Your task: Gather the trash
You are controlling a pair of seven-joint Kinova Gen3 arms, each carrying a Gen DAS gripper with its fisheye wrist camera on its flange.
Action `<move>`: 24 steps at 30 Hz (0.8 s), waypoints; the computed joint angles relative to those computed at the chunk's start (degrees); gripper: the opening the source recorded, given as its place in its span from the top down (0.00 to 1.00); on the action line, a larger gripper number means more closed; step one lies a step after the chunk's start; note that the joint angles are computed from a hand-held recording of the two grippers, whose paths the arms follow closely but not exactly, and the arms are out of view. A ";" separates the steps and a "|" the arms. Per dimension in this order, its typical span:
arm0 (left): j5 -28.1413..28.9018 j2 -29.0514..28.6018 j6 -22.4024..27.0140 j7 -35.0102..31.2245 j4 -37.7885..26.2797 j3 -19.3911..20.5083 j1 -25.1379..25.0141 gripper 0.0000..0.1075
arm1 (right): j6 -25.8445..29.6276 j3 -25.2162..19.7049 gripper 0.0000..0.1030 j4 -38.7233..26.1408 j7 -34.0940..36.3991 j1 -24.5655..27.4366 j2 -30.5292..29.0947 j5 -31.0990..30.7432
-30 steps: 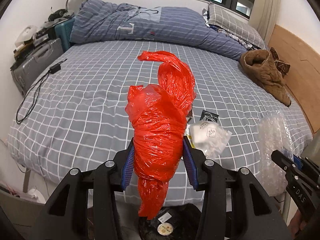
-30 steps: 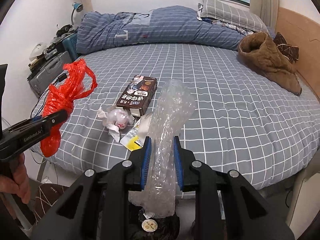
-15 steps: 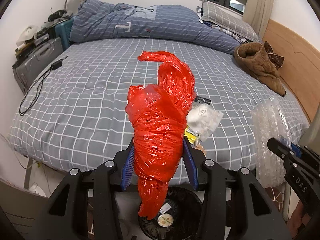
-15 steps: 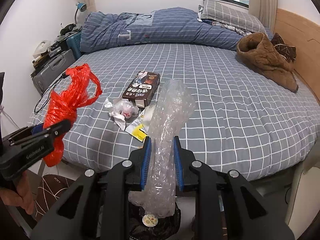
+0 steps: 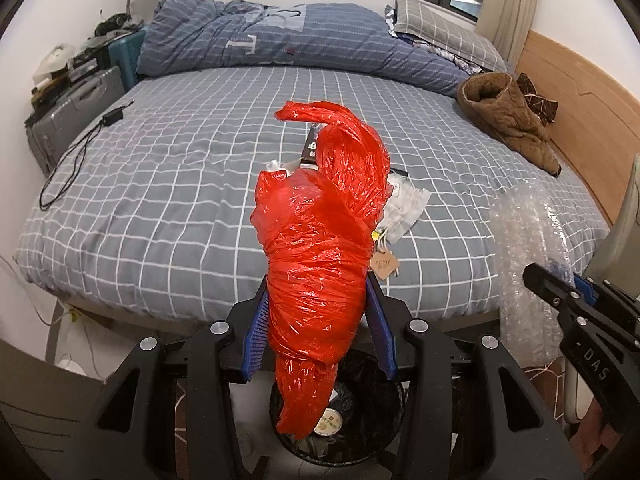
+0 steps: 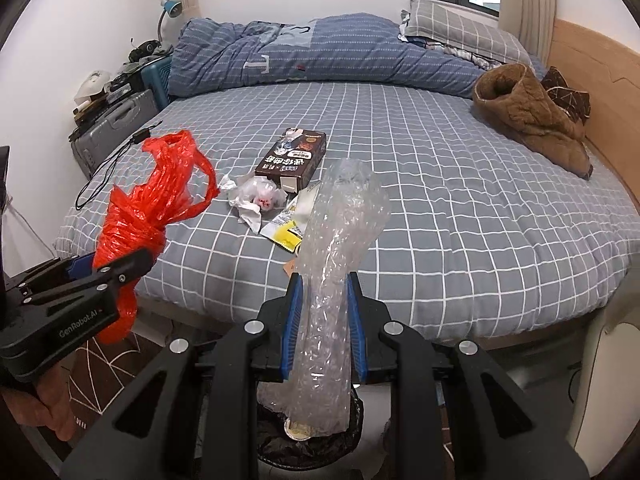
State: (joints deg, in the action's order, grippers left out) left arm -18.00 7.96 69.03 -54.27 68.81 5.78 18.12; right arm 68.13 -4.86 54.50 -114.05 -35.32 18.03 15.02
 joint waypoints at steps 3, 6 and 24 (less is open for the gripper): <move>0.12 -1.06 0.00 0.77 1.52 0.19 0.19 0.59 | -0.55 -0.16 0.79 1.68 -0.67 -0.14 -1.07 0.08; -0.24 -2.04 0.01 1.67 3.03 0.62 0.40 0.59 | -1.04 -0.64 0.79 3.65 -1.24 -0.41 -2.20 0.29; 3.46 -6.60 -2.83 4.65 14.42 3.04 -1.08 0.59 | -4.54 -3.48 0.79 14.96 -4.13 -0.87 -4.65 -0.32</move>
State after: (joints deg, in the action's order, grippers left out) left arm -14.53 1.37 66.20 -49.62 83.23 8.82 17.03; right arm 63.59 -8.34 69.46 -118.17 -36.19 13.38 14.70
